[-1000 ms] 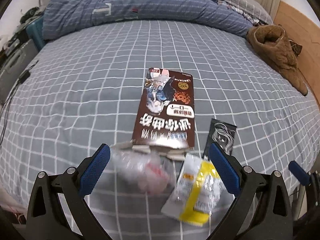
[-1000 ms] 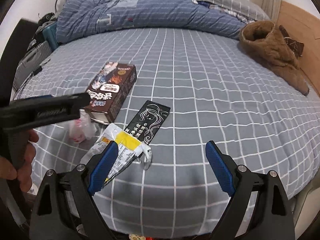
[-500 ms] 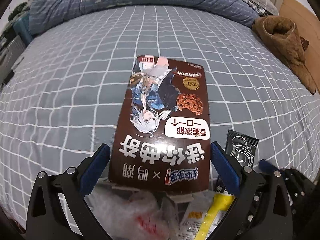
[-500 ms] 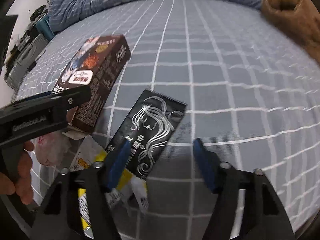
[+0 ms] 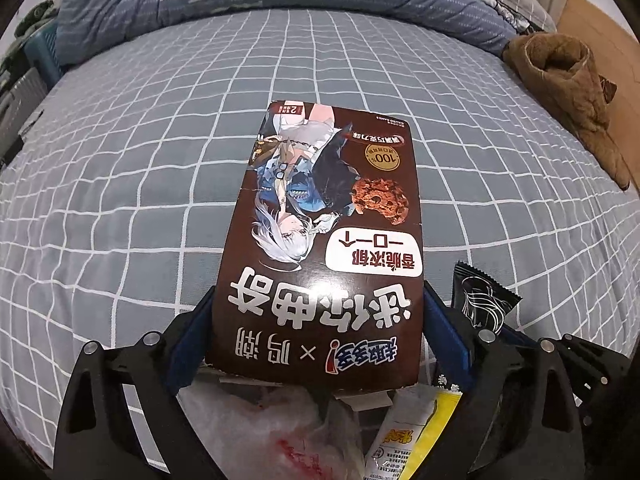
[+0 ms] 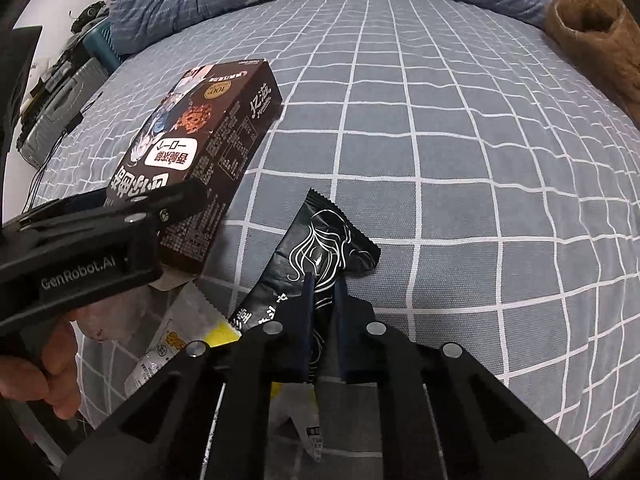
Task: Collect trash
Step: 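Grasp the brown snack box with the left tool while the right tool grasps the black wrapper, then lift the brown box and black wrapper toward the bin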
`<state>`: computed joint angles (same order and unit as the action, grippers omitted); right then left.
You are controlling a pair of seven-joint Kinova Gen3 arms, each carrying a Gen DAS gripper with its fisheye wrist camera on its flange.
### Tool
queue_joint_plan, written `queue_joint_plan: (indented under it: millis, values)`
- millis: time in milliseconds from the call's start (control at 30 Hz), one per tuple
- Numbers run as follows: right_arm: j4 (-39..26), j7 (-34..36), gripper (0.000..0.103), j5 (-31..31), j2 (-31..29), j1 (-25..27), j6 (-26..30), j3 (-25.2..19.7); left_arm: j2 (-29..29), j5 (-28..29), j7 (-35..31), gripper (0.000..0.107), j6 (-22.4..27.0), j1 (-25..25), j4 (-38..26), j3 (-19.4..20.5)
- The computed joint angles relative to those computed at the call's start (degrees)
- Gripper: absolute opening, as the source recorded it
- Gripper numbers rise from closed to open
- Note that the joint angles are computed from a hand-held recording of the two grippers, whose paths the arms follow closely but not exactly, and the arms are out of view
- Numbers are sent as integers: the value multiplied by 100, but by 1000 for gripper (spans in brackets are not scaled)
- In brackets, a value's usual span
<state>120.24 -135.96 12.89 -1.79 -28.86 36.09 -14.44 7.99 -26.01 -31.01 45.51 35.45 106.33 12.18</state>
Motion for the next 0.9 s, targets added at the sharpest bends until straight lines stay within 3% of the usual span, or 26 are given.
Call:
queue_joint_plan:
  millis: [100,300,633,900]
  values:
    - [42,-197,9,161,-114,21,-40,-34,-84,-117,76,91,30,31,28,3]
    - [-54,-1279,9,1248,-230,-46,314,-344,-253,-366,284,91,227,91,17,130]
    - [-104,-2331,9,2161,-573,24,872,-677,-677,-494,648,91,519,60,145,434]
    - [-406,-2274,9,2128,-962,-18,1441,-886,-1055,-424,822,91,899,-11,95,767]
